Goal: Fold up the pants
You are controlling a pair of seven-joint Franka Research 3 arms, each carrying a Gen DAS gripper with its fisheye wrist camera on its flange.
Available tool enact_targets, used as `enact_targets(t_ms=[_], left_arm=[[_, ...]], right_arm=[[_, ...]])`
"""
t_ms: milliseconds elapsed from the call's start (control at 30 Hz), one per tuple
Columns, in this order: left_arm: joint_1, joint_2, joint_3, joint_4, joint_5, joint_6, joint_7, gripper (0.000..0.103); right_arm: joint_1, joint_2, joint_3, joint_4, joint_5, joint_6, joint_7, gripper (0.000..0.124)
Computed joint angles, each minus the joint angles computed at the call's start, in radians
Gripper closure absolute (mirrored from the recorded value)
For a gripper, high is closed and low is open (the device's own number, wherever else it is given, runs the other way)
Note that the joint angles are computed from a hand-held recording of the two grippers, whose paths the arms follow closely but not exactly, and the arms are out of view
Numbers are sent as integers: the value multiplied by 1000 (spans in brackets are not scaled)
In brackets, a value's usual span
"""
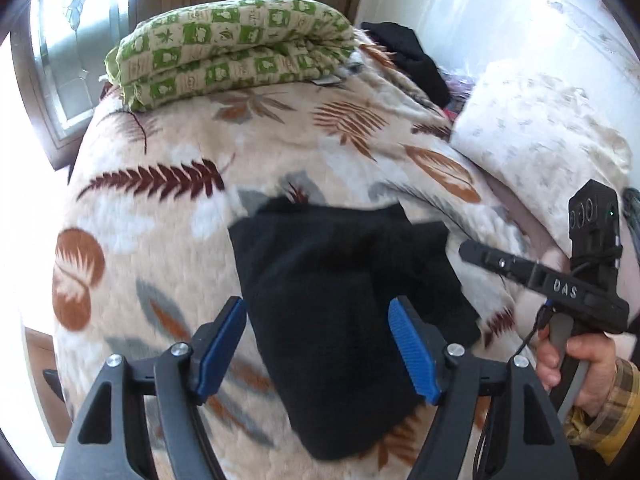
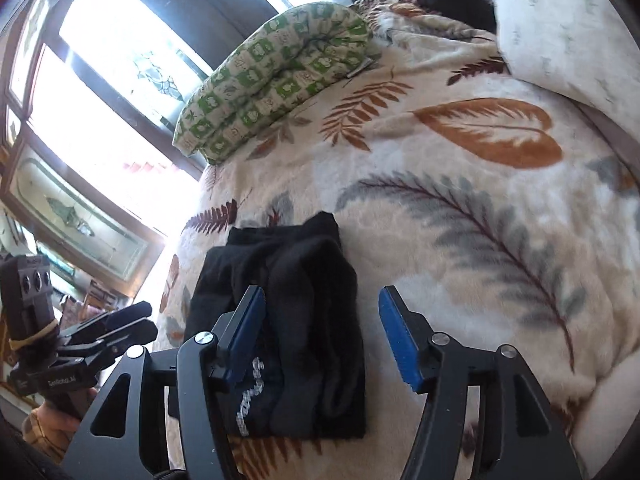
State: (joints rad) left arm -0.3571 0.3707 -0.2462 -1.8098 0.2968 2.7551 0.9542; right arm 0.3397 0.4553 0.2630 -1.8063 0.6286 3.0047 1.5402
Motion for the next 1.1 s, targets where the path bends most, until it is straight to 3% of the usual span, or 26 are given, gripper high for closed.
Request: enact_targets(t_ms=[67,100,133,167,233,333,433,533,667,800,933,1000,1100], left_arm=[[-17,55,18,79,15,-52,-17,27],[-26,81,28,115,20,-86,-30,27],[-34,104,36,146,24,-119,-46,28],[-38,122,42,168,25,-145,-63,29],[-51,133,58,173,43,-168,-107,29],[-46,131,60,133,59,-128,-146,27],[-28,128,53,87,42,-56,-189,24],[-56,133,88,72,86,-27,-259,13],[-39,123,78,37,85,24,-305,13],[-90,75,124,29,191,-15,-354,18],[-92,23,105,9,258,-63,-339,17],[-82,14,85,-10,257,-75,-334,17],[-67,65,52,15,197,-154,-301,15]], right_arm=[[0,52,-13,81,-22,-71,5,65],[-2,80,-16,123,-29,-105,7,76],[-1,101,-22,158,-38,-138,10,99],[15,116,-44,186,-66,-169,25,111],[49,121,-78,206,-130,-177,22,113],[137,110,-181,199,-265,-150,95,114],[143,133,-201,211,-308,-139,160,114],[184,160,-254,223,-399,-156,220,114],[130,158,-196,198,-389,-131,206,113],[117,89,-178,127,-364,-81,203,100],[78,12,-106,28,-289,-36,167,93],[120,-4,-137,-12,-305,-37,195,88],[207,35,-233,20,-415,-146,284,85]])
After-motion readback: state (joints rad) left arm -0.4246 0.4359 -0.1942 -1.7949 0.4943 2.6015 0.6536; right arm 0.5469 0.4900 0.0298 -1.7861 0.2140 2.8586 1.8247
